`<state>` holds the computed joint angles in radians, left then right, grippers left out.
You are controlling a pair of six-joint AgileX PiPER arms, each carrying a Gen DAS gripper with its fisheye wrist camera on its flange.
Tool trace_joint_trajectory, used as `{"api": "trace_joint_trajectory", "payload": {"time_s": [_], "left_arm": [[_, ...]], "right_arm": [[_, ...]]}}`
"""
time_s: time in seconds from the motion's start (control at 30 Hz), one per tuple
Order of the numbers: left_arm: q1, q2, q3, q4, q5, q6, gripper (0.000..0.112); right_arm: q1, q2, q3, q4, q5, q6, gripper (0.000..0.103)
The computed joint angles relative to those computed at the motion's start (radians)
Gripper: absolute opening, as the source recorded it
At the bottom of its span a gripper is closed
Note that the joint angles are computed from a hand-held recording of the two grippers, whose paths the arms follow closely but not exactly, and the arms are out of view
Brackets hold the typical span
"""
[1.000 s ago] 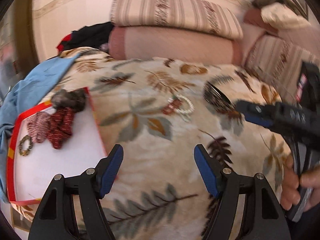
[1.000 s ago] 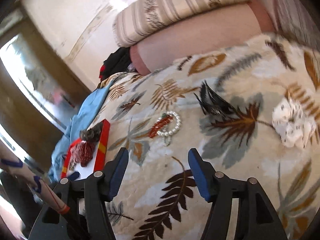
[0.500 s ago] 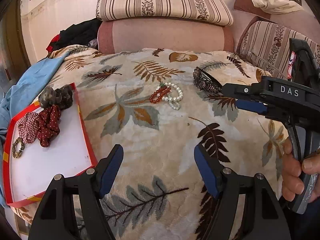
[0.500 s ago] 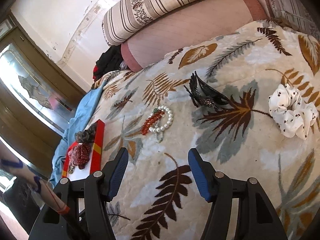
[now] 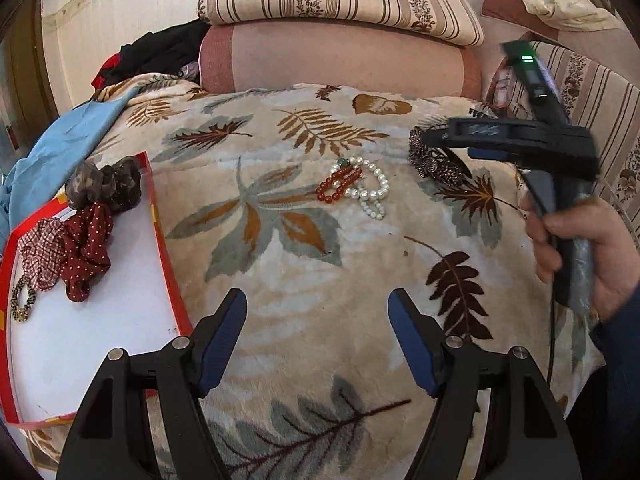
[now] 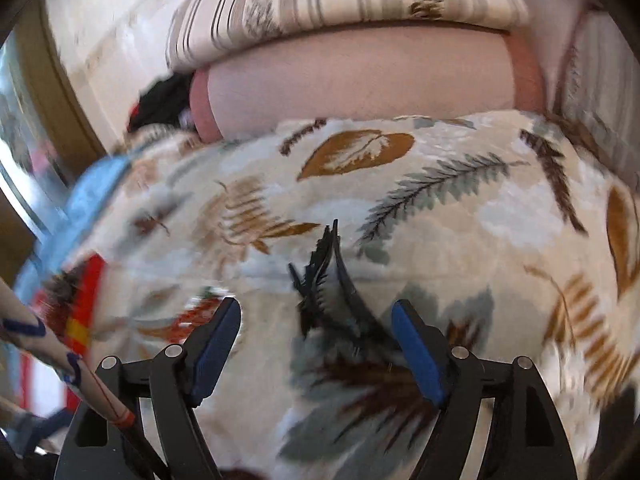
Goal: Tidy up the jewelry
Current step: 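Grasp the black hair claw with the right gripper while the left grasps the red bead strand, then lift the hair claw and red bead strand above the bed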
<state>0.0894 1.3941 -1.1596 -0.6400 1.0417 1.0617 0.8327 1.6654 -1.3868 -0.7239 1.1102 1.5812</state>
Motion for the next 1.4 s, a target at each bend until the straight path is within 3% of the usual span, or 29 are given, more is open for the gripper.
{"api": "trace_joint_trajectory", "payload": {"time_s": [0.1,0.17,0.2,0.23,0.27,0.6,0.77,0.83,0.87,0.97,1.17,1.27,1.4], "left_arm": [[-0.029,0.025,-0.022,0.007,-0.019,-0.003,0.072],[-0.060,0.055,-0.056,0.010,-0.031,-0.023,0.072],[-0.074,0.071,-0.075,0.013,-0.032,-0.039,0.072],[-0.095,0.097,-0.109,0.017,-0.034,-0.064,0.072],[-0.111,0.119,-0.137,0.020,-0.033,-0.082,0.073],[-0.280,0.433,-0.478,0.158,0.003,-0.363,0.075],[-0.348,0.516,-0.566,0.202,0.015,-0.423,0.060],[-0.372,0.532,-0.572,0.233,-0.004,-0.441,0.042],[-0.381,0.541,-0.576,0.243,-0.012,-0.447,0.039],[-0.392,0.516,-0.535,0.259,-0.063,-0.440,0.014],[-0.280,0.365,-0.366,0.098,-0.037,-0.330,0.014],[-0.190,0.253,-0.239,-0.027,-0.030,-0.202,0.014],[-0.139,0.192,-0.172,-0.126,-0.035,-0.081,0.013]], "right_arm": [[-0.033,0.065,-0.048,0.015,0.017,-0.093,0.081],[-0.056,0.077,-0.033,0.039,-0.021,-0.118,0.067],[-0.069,0.080,-0.023,0.058,-0.040,-0.128,0.051],[-0.073,0.085,-0.021,0.068,-0.047,-0.129,0.041],[-0.076,0.075,-0.004,0.069,-0.067,-0.122,0.039],[0.005,-0.087,0.064,-0.051,-0.067,0.102,0.039],[0.016,-0.116,0.075,-0.057,-0.089,0.136,0.039],[0.014,-0.122,0.081,-0.059,-0.104,0.144,0.039],[0.015,-0.122,0.081,-0.059,-0.107,0.144,0.039],[0.023,-0.124,0.079,-0.065,-0.104,0.147,0.039],[0.047,-0.141,0.082,-0.095,-0.102,0.177,0.040],[0.068,-0.142,0.078,-0.109,-0.110,0.195,0.040],[0.092,-0.118,0.052,-0.109,-0.113,0.193,0.040]]}}
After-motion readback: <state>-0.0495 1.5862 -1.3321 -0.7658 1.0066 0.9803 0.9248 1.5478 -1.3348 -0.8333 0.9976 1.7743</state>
